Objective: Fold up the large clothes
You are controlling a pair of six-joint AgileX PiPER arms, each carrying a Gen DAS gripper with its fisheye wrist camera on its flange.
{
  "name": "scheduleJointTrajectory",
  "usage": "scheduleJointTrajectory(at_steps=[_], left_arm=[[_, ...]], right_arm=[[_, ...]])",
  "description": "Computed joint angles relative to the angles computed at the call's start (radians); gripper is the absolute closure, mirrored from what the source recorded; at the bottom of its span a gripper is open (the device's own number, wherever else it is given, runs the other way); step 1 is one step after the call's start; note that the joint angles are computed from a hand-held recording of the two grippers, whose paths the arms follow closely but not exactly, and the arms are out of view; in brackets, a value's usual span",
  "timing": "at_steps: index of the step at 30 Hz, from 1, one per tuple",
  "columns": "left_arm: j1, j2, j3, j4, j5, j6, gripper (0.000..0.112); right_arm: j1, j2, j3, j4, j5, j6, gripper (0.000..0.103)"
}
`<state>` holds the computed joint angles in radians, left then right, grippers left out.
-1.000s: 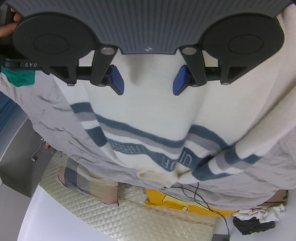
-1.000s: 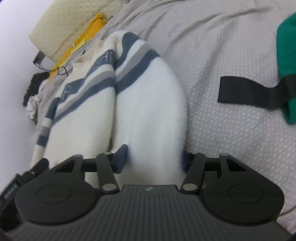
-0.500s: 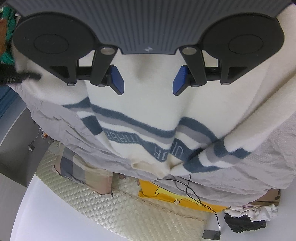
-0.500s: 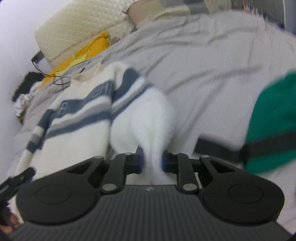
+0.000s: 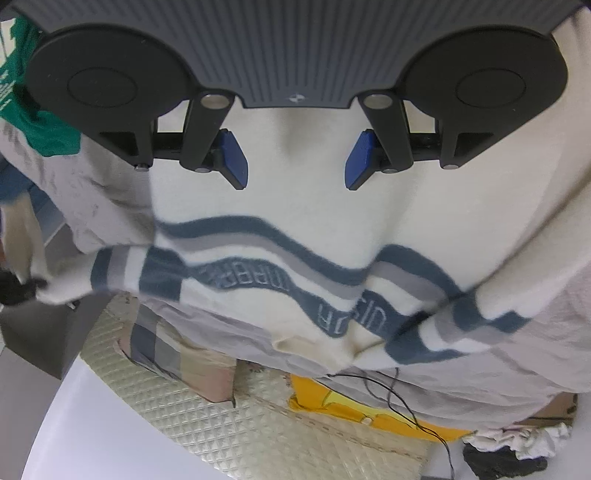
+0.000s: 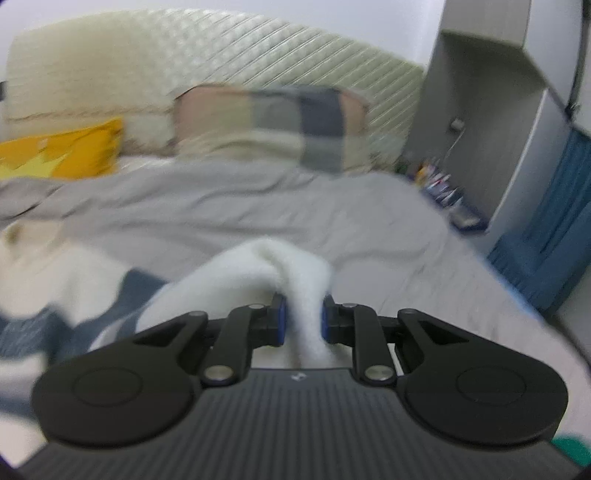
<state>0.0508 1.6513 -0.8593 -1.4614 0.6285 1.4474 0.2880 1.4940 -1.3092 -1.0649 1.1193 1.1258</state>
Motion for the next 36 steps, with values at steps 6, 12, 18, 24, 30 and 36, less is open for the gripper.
scheduleJointTrajectory(at_steps=[6,12,18,24,30,36], left_arm=[[-0.001,0.059,-0.06,-0.005,0.066,0.017,0.048],[-0.014,0.118,-0.11,0.043,0.084,0.006,0.048],[-0.045,0.181,-0.16,0.094,0.071,-0.022,0.048],[-0.039,0.221,-0.199,0.123,0.059,-0.038,0.048],[-0.018,0.208,-0.209,0.099,0.047,-0.03,0.048],[0.009,0.157,-0.163,0.083,0.091,-0.038,0.048]], right_arm=[[-0.14,0.135,-0.211,-0.098,-0.081,-0.108,0.083],[-0.247,0.255,-0.091,-0.234,-0.233,-0.009,0.082],[-0.366,0.363,0.107,-0.243,-0.365,0.234,0.078],[-0.498,0.329,0.322,-0.483,-0.587,0.643,0.058],[-0.492,0.181,0.425,-0.456,-0.634,0.844,0.022],[-0.262,-0.019,0.525,-0.314,-0.533,0.742,0.022]])
